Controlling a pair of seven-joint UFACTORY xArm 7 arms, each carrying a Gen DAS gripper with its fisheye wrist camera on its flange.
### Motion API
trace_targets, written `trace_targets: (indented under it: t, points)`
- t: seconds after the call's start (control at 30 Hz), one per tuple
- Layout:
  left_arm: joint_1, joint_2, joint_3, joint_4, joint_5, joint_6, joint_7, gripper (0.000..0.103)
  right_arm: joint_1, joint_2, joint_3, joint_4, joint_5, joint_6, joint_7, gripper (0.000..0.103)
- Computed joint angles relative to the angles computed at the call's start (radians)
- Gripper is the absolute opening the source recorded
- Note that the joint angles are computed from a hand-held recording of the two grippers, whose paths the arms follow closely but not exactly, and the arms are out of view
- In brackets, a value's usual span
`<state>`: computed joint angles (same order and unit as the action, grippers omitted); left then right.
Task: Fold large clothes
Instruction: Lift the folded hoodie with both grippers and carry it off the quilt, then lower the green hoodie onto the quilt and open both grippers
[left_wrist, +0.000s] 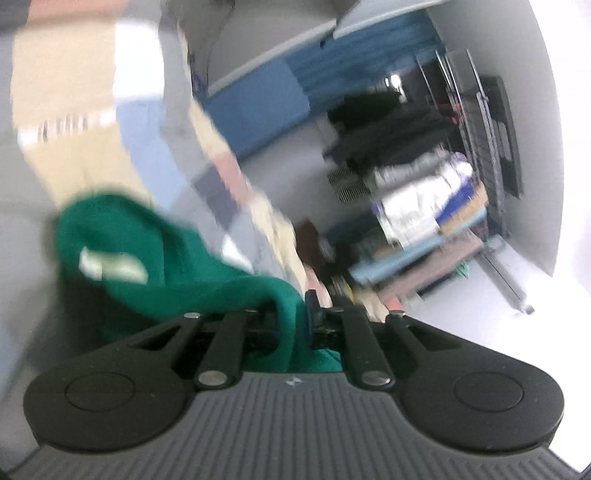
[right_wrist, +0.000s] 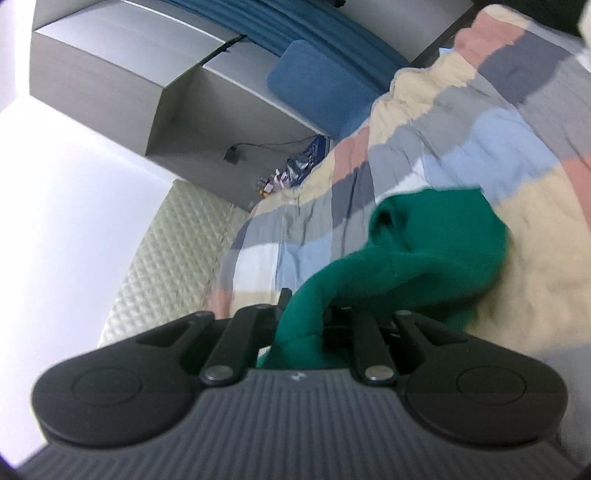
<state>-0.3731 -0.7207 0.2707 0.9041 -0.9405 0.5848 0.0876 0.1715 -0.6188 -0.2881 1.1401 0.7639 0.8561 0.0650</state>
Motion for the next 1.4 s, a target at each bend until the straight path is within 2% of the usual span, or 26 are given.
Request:
trace_targets:
  t: [0.1,0.2,0.27,0.33,0.5,0.6,0.8,0.9,1.0,1.1,1.13,1.17,1.2,1.23,1.27,1.33,1.4]
  points:
    - [-0.06,0.176,0.042,0.114,-0.094,-0.095,0.07,0.011,0.019,0.174,-0.015,0.125,0.038,-0.036,0.01,0.015]
    - [-0.036,0.368,0.038,0.242,-0.117,-0.14,0.105,0.009,-0.017,0.349,0.011,0.233,0.063,-0.075,0.065,0.015]
    - [-0.028,0.494,0.051,0.326,-0.171,-0.139,0.137,0.009,-0.042,0.455,0.038,0.29,0.056,-0.105,0.088,0.015]
    - [-0.006,0.617,0.054,0.405,-0.21,-0.134,0.164,0.009,-0.066,0.548,0.06,0.336,0.051,-0.106,0.106,0.015]
    - [0.085,0.862,0.031,0.563,-0.242,-0.032,0.192,0.009,-0.127,0.737,0.121,0.404,0.087,-0.113,0.096,0.015]
    - [0.137,0.978,0.002,0.647,-0.226,0.01,0.164,0.009,-0.175,0.826,0.16,0.446,0.132,-0.101,0.065,0.015]
    - [0.223,1.142,-0.072,0.765,-0.209,0.044,0.101,0.009,-0.241,0.936,0.242,0.543,0.118,-0.102,0.042,0.014]
    - [0.256,1.164,-0.111,0.787,-0.201,0.037,0.099,0.009,-0.262,0.965,0.283,0.567,0.096,-0.122,0.029,0.014]
    - [0.291,1.123,-0.161,0.748,-0.228,0.01,0.142,0.01,-0.297,0.951,0.326,0.551,0.099,-0.139,0.0,0.015]
    - [0.332,1.043,-0.209,0.682,-0.249,0.017,0.198,0.018,-0.337,0.913,0.368,0.517,0.133,-0.148,-0.06,0.021]
    - [0.348,1.006,-0.224,0.652,-0.262,0.016,0.225,0.033,-0.347,0.894,0.375,0.502,0.149,-0.145,-0.08,0.027]
    - [0.361,0.974,-0.242,0.625,-0.286,0.003,0.264,0.053,-0.353,0.871,0.378,0.485,0.167,-0.142,-0.1,0.037]
    - [0.369,0.929,-0.262,0.585,-0.32,-0.041,0.323,0.059,-0.357,0.846,0.377,0.468,0.184,-0.137,-0.124,0.044]
    - [0.374,0.889,-0.28,0.551,-0.339,-0.082,0.372,0.063,-0.361,0.817,0.375,0.446,0.209,-0.133,-0.161,0.06]
    - [0.383,0.853,-0.295,0.525,-0.339,-0.095,0.407,0.063,-0.359,0.783,0.371,0.418,0.237,-0.142,-0.197,0.069]
    - [0.395,0.78,-0.31,0.469,-0.343,-0.099,0.467,0.063,-0.349,0.708,0.354,0.359,0.306,-0.15,-0.28,0.07]
    - [0.39,0.713,-0.304,0.414,-0.346,-0.088,0.52,0.063,-0.328,0.637,0.331,0.314,0.321,-0.153,-0.33,0.071]
